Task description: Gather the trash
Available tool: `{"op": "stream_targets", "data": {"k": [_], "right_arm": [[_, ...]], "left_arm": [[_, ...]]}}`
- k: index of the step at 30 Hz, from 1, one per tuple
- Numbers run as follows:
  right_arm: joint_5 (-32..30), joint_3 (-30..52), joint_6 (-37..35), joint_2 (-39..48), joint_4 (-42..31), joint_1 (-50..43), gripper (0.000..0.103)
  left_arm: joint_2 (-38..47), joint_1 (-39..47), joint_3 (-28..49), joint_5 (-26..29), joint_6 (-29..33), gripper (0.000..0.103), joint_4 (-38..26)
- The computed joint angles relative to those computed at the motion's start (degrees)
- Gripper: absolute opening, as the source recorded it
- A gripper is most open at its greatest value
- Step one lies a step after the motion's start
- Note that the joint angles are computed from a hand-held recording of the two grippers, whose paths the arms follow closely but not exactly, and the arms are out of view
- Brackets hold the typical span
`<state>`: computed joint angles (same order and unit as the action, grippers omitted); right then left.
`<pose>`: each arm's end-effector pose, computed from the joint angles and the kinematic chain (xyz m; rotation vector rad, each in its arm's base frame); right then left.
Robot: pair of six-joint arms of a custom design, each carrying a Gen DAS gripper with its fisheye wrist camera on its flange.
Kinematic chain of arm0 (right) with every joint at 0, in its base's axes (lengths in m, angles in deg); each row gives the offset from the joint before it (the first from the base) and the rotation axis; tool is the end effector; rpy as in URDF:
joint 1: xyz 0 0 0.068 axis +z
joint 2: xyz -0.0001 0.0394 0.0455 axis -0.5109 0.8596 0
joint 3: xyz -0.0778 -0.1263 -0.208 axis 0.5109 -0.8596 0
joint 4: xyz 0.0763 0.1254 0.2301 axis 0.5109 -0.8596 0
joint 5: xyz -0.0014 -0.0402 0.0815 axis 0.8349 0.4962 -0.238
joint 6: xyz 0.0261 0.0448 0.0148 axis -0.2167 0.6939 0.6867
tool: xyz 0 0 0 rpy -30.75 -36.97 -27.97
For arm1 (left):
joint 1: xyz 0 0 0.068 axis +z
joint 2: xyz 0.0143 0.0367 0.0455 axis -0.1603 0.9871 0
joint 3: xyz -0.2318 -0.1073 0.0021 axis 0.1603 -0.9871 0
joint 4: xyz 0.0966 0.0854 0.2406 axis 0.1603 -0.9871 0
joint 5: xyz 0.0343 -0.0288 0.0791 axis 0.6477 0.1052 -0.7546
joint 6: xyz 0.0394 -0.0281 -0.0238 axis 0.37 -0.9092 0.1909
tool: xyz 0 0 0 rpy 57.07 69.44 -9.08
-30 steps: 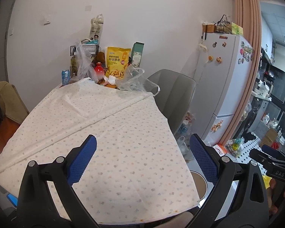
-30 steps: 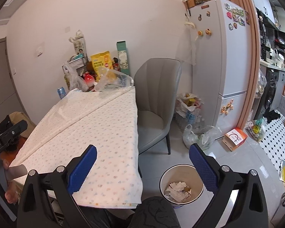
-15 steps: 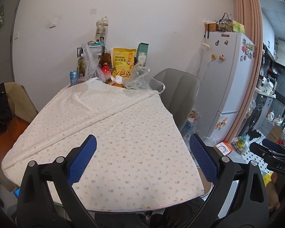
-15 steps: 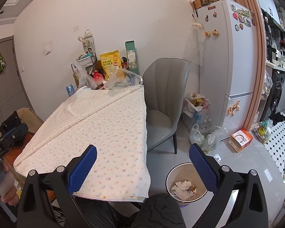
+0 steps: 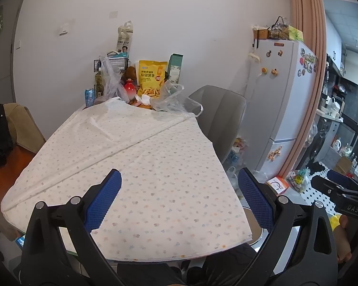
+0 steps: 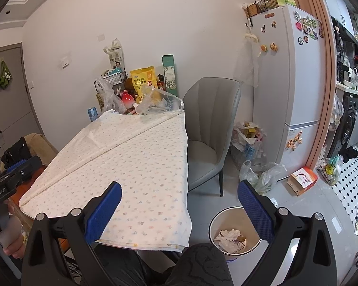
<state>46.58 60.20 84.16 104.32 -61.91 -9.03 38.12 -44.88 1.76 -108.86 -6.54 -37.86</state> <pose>0.1856 0.0729 0.3128 -0.2118 2.0938 0.2976 0.1294 -0.0671 0.3398 -0.2293 2.0184 -0.0307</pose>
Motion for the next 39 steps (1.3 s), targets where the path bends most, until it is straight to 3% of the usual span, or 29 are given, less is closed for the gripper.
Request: {"op": "stream_targets", "data": {"k": [8,39], "right_arm": [[-1.0,-0.5,0.3,0.0,0.3,-0.4,0.095],[-1.6,-1.0,0.1,-0.2,0.3,-0.9,0.095]], "left_arm": [[-1.4,2.6,-0.8,2.2,-0.4,0.097,-0.7],[-2.1,1.5,-0.9,1.3,-0.5,0.097,-1.2]]}}
